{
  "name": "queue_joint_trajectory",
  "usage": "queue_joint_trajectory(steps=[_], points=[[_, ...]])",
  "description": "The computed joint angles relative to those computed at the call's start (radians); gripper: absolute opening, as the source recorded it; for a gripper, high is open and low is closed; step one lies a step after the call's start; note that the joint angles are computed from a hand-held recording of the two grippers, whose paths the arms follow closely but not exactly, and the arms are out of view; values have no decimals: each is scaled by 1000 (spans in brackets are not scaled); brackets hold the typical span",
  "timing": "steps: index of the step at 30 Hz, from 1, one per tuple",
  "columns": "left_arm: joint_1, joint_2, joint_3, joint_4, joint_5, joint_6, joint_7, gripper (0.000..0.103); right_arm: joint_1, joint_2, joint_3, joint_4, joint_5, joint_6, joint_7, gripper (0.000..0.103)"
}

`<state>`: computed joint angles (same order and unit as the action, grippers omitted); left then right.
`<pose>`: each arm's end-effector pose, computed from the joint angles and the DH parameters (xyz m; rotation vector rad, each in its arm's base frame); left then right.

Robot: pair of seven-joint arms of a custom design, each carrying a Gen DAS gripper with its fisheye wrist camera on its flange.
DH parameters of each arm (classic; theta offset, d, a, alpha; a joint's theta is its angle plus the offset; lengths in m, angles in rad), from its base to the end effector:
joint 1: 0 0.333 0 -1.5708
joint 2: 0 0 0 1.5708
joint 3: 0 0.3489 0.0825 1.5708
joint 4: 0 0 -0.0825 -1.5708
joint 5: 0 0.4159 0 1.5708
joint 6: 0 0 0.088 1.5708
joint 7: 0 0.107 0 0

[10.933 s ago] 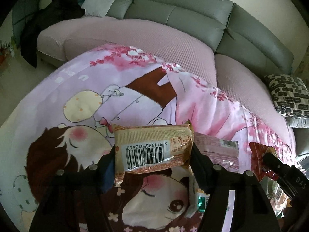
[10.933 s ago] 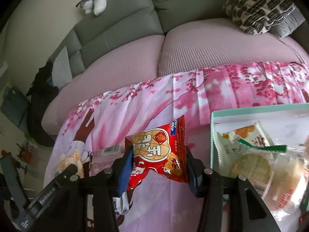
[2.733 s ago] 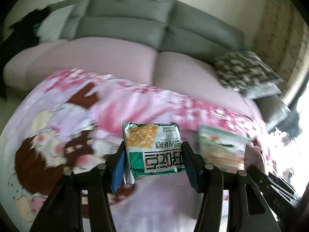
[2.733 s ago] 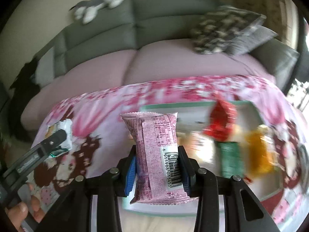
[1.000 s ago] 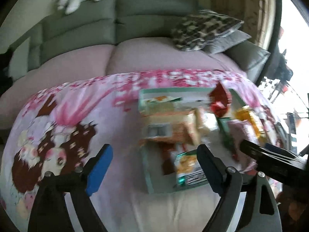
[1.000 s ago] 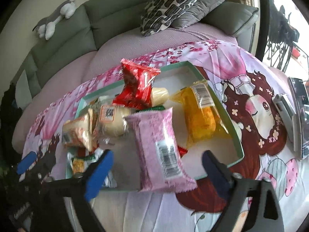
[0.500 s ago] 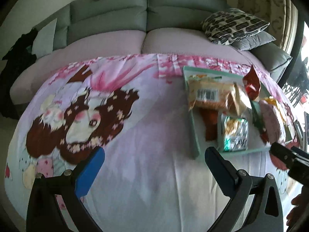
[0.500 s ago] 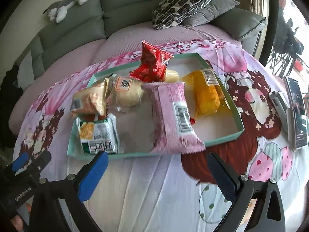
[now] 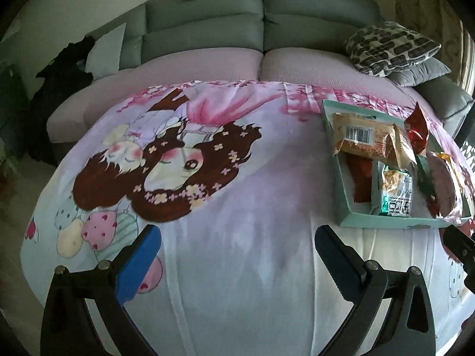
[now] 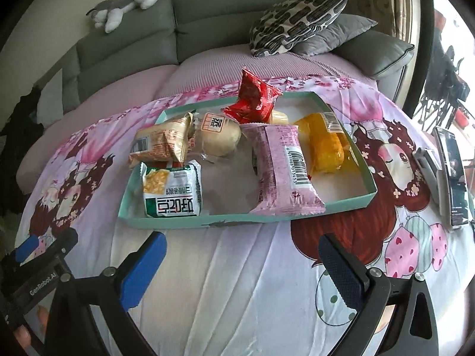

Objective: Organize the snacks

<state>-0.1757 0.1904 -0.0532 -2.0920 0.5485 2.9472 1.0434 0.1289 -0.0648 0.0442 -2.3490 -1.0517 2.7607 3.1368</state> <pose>0.6206 -0.1783 0.4141 -1.6225 1.9855 -0.6476 0.5273 0.1293 0.4059 -1.3280 2.2052 -0.7559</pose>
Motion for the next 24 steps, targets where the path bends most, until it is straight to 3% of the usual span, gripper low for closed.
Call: queue_joint_trajectory(steps=[4,7,12,24], points=[[-20,-10,34,-21,75,32,-73,103,2,-1,5,-1,-46,-9,44,103],[-63,-10,86,-20,241,43,-211,103,3,-2,4,-3,-69,-4,67,103],[-51,-17,81,-20,375,66,-315,103,3,-9,4,-12,-94,-20,98,103],[-12,-17,41,-21,417,75,-344,103,5,-5,4,-25,-143,-22,167,103]])
